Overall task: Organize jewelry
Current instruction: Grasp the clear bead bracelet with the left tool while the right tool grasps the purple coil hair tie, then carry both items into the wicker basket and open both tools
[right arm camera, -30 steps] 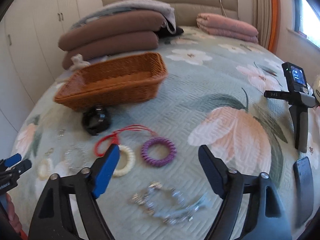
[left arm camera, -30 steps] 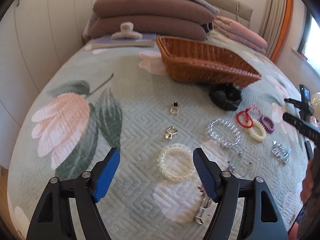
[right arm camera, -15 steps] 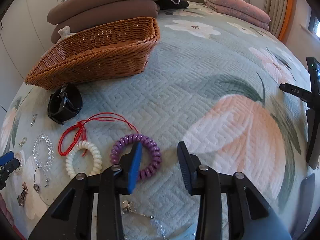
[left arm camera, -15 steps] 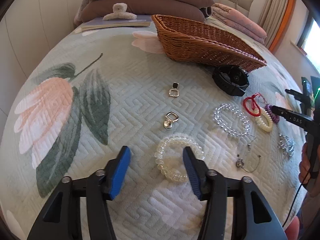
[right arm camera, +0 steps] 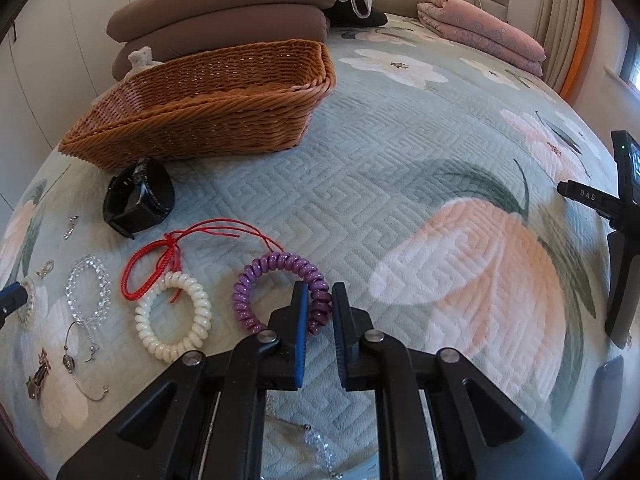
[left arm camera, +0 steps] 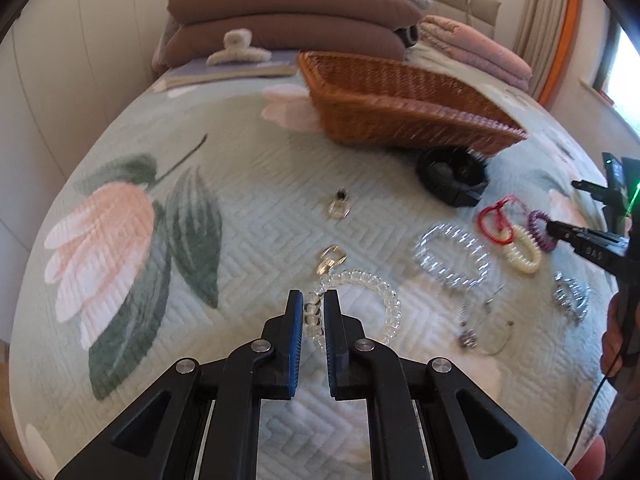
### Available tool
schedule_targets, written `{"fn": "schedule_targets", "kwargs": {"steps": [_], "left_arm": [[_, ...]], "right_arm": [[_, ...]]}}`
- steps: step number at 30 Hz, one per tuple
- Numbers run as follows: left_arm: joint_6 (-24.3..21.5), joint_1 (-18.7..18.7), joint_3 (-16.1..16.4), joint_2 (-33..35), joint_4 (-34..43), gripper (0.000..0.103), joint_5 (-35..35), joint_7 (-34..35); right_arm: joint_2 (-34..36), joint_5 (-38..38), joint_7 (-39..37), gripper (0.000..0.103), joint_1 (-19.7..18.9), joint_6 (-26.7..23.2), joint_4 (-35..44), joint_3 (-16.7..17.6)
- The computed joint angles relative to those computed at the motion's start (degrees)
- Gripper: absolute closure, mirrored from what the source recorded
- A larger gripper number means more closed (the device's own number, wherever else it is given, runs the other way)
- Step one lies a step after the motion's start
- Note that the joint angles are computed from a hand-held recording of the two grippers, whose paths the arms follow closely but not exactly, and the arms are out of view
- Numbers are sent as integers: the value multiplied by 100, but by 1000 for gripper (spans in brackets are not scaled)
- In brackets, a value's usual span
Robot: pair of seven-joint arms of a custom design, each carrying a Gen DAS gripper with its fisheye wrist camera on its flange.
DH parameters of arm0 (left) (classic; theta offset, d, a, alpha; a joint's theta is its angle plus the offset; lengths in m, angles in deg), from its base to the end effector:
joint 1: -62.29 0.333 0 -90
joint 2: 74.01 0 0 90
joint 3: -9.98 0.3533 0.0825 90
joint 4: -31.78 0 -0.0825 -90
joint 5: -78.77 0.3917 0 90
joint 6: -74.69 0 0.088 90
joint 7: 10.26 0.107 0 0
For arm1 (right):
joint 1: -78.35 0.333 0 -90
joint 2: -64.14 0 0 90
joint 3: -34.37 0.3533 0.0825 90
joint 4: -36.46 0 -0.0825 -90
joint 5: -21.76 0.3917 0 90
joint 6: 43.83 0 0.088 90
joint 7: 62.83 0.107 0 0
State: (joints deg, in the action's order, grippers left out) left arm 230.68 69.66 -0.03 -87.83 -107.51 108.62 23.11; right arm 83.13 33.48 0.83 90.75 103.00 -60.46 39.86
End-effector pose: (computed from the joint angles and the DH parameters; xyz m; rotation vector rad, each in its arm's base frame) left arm 0.4890 -0.0447 0.4816 -2.2460 1.3124 -0.5216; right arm 0.6807 0.2072 0.4972 -2.3321 1.2041 -0.3864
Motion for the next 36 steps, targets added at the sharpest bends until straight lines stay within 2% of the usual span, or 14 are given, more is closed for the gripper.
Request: {"fn": "schedule_targets", "kwargs": {"steps": [3, 5, 8, 11, 15, 18, 21, 22, 25, 30, 33, 34, 36], "left_arm": [[479, -47, 113, -107, -42, 93, -157, 183], [1064, -289, 392, -166, -150, 93, -743, 727], [1337, -472, 561, -170, -118, 93, -1385, 1368], [1244, -235, 328, -103, 143, 93, -1451, 1571], [1095, -70, 250, 197, 726, 93, -1493, 1817], [974, -40, 289, 455, 1123, 93, -1506, 1942], [1002, -97, 335, 505, 1178, 93, -1596, 2049], [1000, -89, 326, 510, 1163, 93, -1571, 2028], [1028, -127, 347, 554, 1076, 93, -1663, 2038], [1017, -152, 369, 638, 1040, 93, -1723, 2054], [1050, -179, 396, 661, 1018, 93, -1798, 2104], [1046, -181, 396, 664, 1022, 93, -1805, 2110], [1026, -166, 378, 665, 1021, 93, -1745, 2071]], "right_arm": [[-109, 125, -89, 89, -45, 18, -40, 49], [-182, 184, -133, 89, -53, 7, -33, 57], [-278, 421, -223, 89, -117, -54, 34, 91], [-301, 602, -304, 89, -142, -127, 186, 100], [-183, 762, -317, 89, -111, -351, 678, 123], [64, 1046, -579, 89, -234, -900, 1189, 233], [68, 766, -618, 83, -131, -705, 939, 76], [105, 754, -596, 75, -150, -755, 887, 54], [300, 659, -454, 74, -169, -976, 924, -8], [478, 361, -393, 74, -125, -898, 906, -37], [496, 166, -354, 79, -64, -814, 853, -50], [462, 100, -391, 89, -47, -696, 772, -47], [438, 44, -415, 90, -45, -612, 726, -33]]}}
